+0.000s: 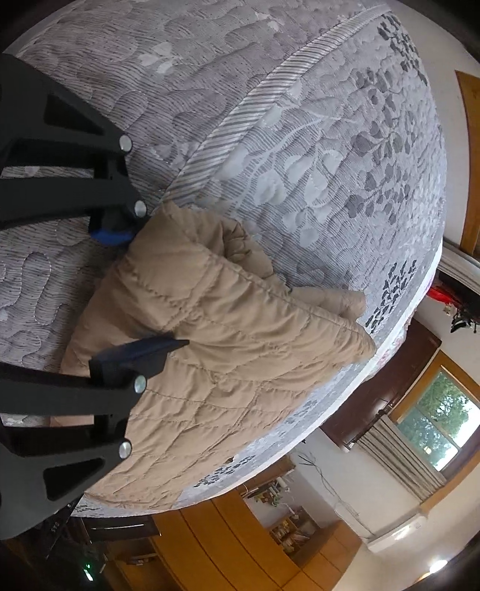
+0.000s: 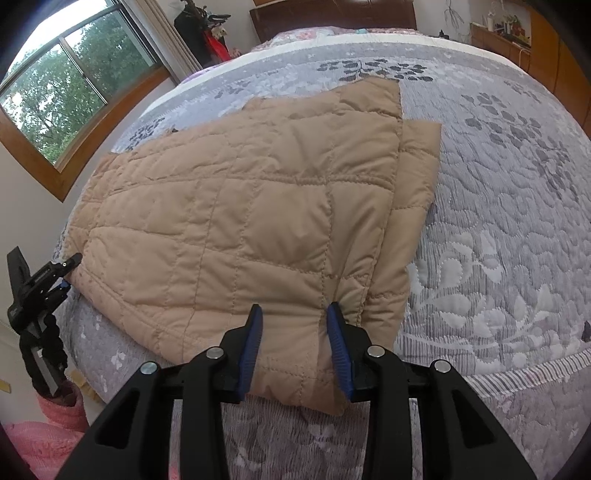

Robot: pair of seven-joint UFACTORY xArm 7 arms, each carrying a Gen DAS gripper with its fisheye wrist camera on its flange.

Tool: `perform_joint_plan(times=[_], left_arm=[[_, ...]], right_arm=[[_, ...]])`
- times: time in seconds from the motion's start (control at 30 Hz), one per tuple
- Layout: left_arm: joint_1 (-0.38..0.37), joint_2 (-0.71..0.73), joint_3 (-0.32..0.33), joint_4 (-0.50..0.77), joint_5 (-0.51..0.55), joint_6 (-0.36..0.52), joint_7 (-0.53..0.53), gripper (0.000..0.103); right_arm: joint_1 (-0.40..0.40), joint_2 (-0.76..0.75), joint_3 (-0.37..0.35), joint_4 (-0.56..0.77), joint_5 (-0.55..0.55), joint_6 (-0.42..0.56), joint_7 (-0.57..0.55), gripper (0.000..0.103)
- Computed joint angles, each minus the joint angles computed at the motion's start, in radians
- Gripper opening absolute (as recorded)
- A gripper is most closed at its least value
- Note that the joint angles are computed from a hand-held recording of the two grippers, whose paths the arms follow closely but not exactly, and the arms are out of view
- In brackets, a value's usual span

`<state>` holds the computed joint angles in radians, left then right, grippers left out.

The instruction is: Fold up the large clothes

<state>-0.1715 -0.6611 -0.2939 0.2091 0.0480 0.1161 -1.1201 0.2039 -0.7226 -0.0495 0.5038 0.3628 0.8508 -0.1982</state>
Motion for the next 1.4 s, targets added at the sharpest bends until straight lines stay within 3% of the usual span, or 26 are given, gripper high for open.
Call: perform_joint_plan(times=[0.13,0.27,0.43,0.5,0.57,0.77,0.93,1.17,1.4], left_arm=[[0.021,0.020,-0.018,0.006,0.015,-0.010,-0.004,0.035],[0.054,0.104,-0.018,-0.008,0.024,-0.141,0.015,0.034],[0.027,0.101,0.006,-0.018,-0.014,-0.161,0.029,0.029],[0.027,0.074,-0.002,-0.012,-0.019,-0.135,0.037,0.019],[0.061,0.010,-0.057,0.006,-0.001,-0.073,0.033,0.016],[0.107,-0.105,-0.133,0.078,0.078,0.029,0.028,0.013],[0.110,-0.115,-0.181,0.175,0.153,0.043,0.055,0.013],[0.071,0.010,-0.240,0.343,0.227,0.025,0.161,0.013],[0.053,0.236,-0.286,0.481,0.294,-0.022,0.244,0.013]], right_arm=[[0.009,0.004,-0.012,-0.010,0.010,-0.007,-0.021,0.035],[0.028,0.009,-0.039,-0.036,0.057,-0.044,-0.065,0.035],[0.025,-0.022,-0.037,-0.068,0.078,-0.067,-0.083,0.035],[0.022,-0.038,-0.030,-0.079,0.073,-0.076,-0.080,0.035],[0.024,-0.047,-0.038,-0.085,0.074,-0.080,-0.083,0.035],[0.023,-0.074,-0.090,-0.097,0.105,-0.048,-0.110,0.035],[0.002,-0.049,-0.114,-0.064,0.123,-0.003,-0.137,0.035],[-0.034,-0.028,-0.109,-0.040,0.138,0.039,-0.149,0.035],[-0.044,-0.030,-0.087,-0.040,0.138,0.036,-0.140,0.035]])
